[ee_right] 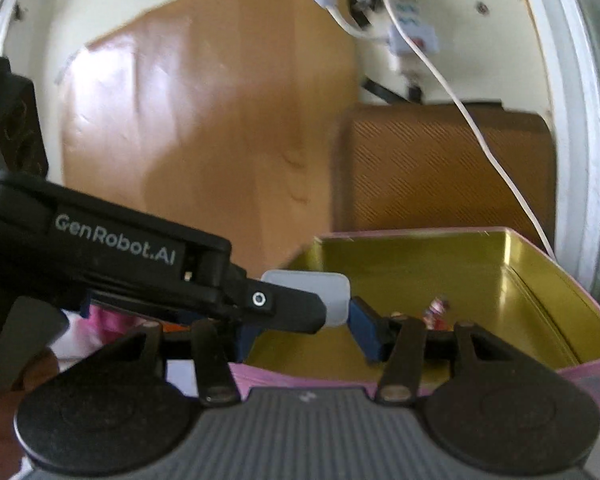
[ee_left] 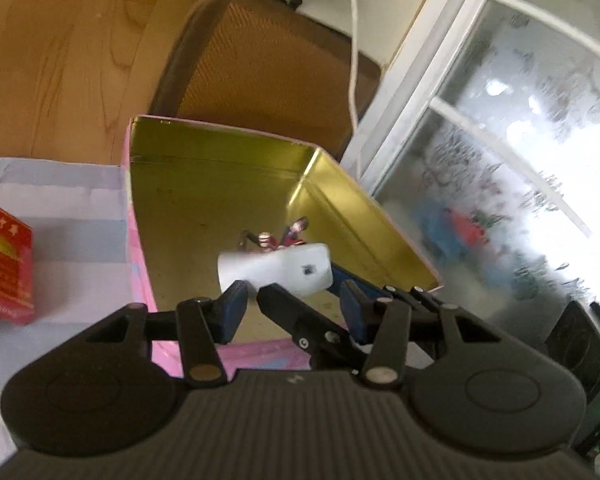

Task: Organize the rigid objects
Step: 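Carry the white charger into the pink tin and open the right gripper, then grasp the pink pouch with the right gripper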

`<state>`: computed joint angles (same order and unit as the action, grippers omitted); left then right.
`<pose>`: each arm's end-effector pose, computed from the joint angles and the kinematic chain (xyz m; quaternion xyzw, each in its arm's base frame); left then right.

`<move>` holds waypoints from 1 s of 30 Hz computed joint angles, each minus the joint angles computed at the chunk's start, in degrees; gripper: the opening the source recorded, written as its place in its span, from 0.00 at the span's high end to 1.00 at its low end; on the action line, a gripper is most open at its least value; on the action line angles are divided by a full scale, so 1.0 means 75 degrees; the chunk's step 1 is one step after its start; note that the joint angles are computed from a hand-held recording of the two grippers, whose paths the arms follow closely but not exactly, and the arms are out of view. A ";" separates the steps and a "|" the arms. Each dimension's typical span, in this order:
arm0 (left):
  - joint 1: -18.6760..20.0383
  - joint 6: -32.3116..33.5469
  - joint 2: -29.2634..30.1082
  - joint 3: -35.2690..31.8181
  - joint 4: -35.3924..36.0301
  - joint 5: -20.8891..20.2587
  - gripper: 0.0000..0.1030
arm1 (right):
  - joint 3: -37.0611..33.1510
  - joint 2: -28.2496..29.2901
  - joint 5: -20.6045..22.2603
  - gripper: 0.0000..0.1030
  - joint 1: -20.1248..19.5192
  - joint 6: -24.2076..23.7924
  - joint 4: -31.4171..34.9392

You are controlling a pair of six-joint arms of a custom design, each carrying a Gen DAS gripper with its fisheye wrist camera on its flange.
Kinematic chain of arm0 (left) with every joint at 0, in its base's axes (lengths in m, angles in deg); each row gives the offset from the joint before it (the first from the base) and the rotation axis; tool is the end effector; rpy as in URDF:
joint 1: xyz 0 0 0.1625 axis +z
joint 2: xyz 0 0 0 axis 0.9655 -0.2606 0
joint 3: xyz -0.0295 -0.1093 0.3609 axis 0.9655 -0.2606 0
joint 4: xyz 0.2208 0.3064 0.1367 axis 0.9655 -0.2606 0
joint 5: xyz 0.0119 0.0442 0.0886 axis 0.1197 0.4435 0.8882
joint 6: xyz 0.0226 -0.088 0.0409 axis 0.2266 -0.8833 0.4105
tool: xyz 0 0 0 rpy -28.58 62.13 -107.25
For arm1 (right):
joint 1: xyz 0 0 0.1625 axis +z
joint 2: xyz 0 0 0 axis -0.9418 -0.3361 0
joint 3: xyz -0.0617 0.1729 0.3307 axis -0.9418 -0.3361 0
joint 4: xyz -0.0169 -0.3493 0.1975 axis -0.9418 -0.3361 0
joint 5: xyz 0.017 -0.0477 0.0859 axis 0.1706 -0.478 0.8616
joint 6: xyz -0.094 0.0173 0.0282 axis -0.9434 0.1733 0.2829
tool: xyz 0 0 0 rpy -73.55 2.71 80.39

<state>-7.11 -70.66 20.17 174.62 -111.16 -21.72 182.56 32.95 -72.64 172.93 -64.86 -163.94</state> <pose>-0.1240 -0.6791 0.2126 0.3186 0.9016 -0.2910 0.0313 0.2346 -0.5699 0.0503 0.2613 -0.7772 0.5244 0.2296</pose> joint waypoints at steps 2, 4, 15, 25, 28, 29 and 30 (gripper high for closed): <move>-0.0033 0.0172 0.0072 0.0031 -0.0159 0.0224 0.47 | -0.0189 0.0124 -0.0326 0.48 -0.0058 -0.0002 0.0024; 0.0056 0.0184 -0.0063 0.0154 -0.0214 -0.0002 0.46 | -0.0287 0.0170 -0.0430 0.33 -0.0054 0.0167 0.0024; 0.1063 0.1233 -0.2555 0.2473 -0.1987 0.0430 0.43 | 0.0000 0.0111 0.0712 0.56 0.0290 0.0649 0.0423; 0.2289 0.1240 -0.3574 0.3039 -0.2403 0.1120 0.43 | -0.2843 0.1926 0.0854 0.78 0.0942 0.1566 0.3806; 0.2352 0.1103 -0.3737 0.3098 -0.2479 0.1007 0.43 | -0.3723 0.2332 0.0750 0.79 0.1041 0.2000 0.4484; 0.2372 0.1081 -0.3788 0.3123 -0.2506 0.0942 0.43 | -0.3980 0.2452 0.0699 0.79 0.1062 0.2165 0.4714; 0.2300 0.1020 -0.3771 0.3202 -0.2636 0.0999 0.43 | -0.4132 0.2560 0.0631 0.87 0.1076 0.2262 0.4803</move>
